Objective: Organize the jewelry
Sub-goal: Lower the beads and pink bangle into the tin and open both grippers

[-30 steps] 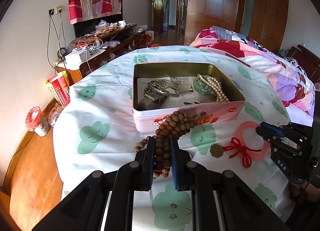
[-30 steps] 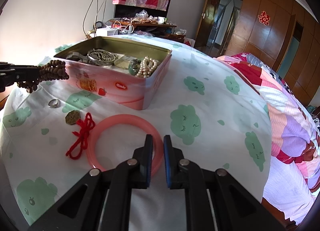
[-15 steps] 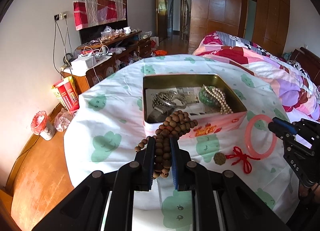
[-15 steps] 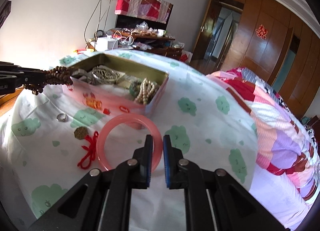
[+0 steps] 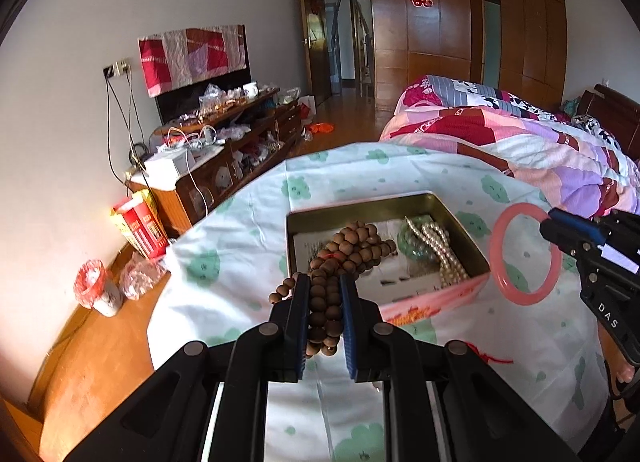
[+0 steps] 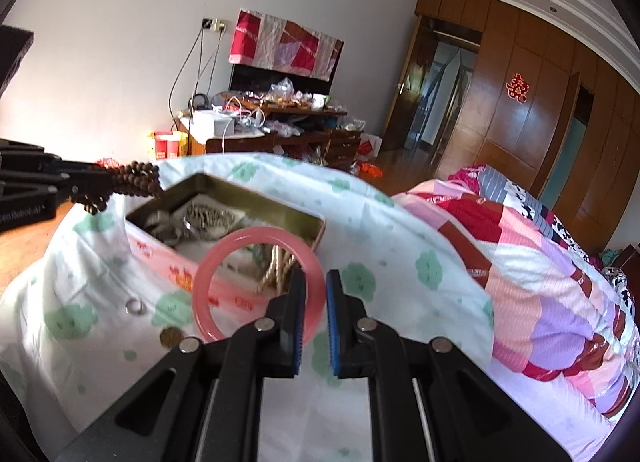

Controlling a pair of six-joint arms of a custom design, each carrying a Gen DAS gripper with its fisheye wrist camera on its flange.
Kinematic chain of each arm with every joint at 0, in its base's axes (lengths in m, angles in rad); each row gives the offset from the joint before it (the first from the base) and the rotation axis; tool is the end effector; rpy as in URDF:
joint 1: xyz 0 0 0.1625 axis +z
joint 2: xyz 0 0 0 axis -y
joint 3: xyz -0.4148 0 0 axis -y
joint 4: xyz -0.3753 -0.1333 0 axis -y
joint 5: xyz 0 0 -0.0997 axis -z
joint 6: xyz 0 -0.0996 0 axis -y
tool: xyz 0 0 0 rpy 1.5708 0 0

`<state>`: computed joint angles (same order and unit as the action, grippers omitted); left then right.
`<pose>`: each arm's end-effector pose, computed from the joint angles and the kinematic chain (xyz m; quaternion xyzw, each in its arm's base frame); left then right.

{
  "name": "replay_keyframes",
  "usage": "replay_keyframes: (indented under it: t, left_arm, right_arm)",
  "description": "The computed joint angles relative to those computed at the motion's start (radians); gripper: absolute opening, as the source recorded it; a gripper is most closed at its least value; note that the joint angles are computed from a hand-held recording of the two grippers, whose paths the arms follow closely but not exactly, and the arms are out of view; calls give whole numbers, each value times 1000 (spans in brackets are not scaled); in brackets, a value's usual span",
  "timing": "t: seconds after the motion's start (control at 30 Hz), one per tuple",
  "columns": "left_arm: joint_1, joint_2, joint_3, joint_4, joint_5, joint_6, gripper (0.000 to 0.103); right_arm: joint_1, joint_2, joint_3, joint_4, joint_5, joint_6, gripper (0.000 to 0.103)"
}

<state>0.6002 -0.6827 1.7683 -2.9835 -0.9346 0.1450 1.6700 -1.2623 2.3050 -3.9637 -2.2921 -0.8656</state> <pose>-0.4005 -0.5073 0.0484 0.4528 0.8221 -0.2655 0.2206 0.1078 -0.4011 0.3145 0.1435 -0.7494 0.4394 0.4741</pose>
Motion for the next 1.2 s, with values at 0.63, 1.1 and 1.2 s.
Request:
replay_keyframes:
  t: [0.63, 1.1, 1.2]
  left_arm:
    - [41, 138, -208, 93, 53, 57, 14]
    - [69, 193, -289, 164, 52, 53, 14]
    - [72, 205, -301, 179, 61, 46, 14]
  right_arm:
    - [-26, 70, -172, 106, 38, -25, 12]
    - [-53, 129, -237, 194, 6, -1, 12]
    - [-56, 137, -240, 197, -6, -1, 12]
